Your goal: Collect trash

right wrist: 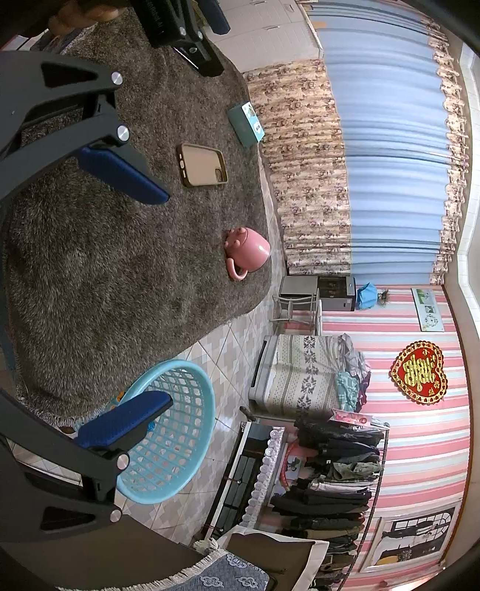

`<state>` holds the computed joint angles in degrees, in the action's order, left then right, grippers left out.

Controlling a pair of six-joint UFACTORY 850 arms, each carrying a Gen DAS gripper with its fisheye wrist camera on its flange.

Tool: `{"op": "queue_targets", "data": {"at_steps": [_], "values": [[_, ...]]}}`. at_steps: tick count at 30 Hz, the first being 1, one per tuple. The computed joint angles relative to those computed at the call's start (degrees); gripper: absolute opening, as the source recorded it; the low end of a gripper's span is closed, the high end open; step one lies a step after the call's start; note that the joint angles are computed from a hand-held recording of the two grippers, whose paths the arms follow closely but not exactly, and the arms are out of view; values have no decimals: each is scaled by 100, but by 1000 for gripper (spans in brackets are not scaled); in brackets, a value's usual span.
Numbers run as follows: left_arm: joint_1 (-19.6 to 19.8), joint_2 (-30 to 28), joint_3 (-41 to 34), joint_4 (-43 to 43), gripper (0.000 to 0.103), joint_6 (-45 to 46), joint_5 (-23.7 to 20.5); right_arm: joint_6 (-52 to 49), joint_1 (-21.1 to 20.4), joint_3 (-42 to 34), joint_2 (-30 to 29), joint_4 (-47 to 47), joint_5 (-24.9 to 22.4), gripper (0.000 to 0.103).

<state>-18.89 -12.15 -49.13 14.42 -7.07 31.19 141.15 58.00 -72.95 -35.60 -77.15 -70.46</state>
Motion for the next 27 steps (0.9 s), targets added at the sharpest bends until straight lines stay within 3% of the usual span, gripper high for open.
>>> {"op": "queue_targets", "data": {"at_steps": [27], "values": [[-34, 3, 16, -87, 98, 85, 26, 24, 4, 42, 25, -5, 3, 99]]}}
